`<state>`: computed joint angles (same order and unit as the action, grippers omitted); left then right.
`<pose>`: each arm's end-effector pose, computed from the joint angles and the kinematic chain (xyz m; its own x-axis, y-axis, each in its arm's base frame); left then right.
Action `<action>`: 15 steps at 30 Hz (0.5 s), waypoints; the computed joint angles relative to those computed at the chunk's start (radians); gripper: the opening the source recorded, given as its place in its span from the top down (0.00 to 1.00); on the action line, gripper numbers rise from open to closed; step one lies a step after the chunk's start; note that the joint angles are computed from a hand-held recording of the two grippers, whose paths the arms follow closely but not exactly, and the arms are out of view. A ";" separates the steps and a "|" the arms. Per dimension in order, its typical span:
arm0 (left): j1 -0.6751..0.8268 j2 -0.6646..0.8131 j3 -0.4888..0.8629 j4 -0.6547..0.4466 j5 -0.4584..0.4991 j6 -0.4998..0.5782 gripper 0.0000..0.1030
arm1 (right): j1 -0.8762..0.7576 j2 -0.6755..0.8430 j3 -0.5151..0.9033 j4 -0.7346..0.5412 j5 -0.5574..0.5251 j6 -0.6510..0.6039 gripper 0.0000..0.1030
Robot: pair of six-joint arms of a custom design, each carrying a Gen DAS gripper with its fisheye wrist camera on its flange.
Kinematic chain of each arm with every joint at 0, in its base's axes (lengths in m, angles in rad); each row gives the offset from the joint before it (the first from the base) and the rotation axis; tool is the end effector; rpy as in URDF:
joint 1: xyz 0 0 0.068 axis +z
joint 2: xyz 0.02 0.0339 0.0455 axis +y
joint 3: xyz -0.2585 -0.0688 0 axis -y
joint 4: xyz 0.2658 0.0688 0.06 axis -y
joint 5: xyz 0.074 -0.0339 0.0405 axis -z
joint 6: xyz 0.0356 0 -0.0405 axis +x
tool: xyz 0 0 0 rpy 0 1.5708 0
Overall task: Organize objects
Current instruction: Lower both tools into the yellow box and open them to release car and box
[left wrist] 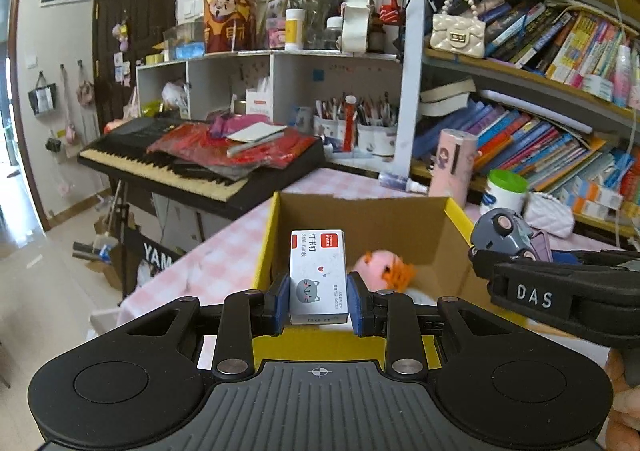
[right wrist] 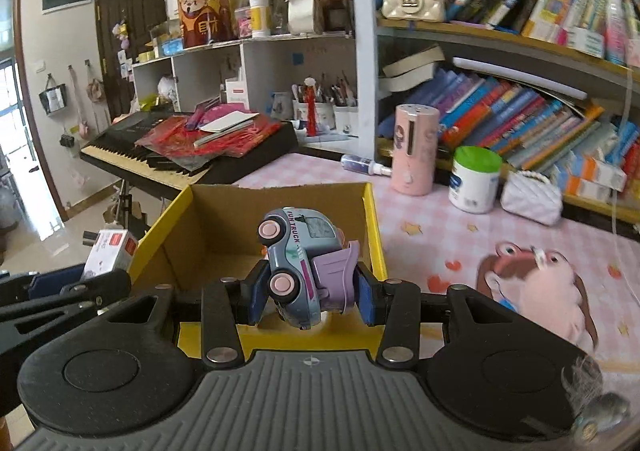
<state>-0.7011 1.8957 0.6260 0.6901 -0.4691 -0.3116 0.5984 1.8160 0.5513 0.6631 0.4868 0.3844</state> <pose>0.2604 -0.1987 0.0645 -0.4861 0.0525 -0.8723 0.1442 0.9893 -0.0208 0.2630 0.1592 0.0692 -0.5007 0.0598 -0.8636 0.0092 0.9979 0.0637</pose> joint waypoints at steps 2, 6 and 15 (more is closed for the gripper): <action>0.012 0.038 0.054 -0.029 0.003 0.003 0.73 | -0.043 0.046 0.052 -0.009 -0.055 -0.038 0.60; 0.030 0.120 0.161 -0.104 0.012 0.005 0.73 | -0.107 0.144 0.159 -0.052 -0.145 -0.102 0.60; 0.050 0.249 0.329 -0.254 0.047 -0.007 0.73 | -0.176 0.303 0.353 -0.196 -0.285 -0.249 0.60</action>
<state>-0.6510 2.1444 0.9552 0.4362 -0.4222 -0.3182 0.4229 2.1191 0.9041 0.4669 0.2017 0.1349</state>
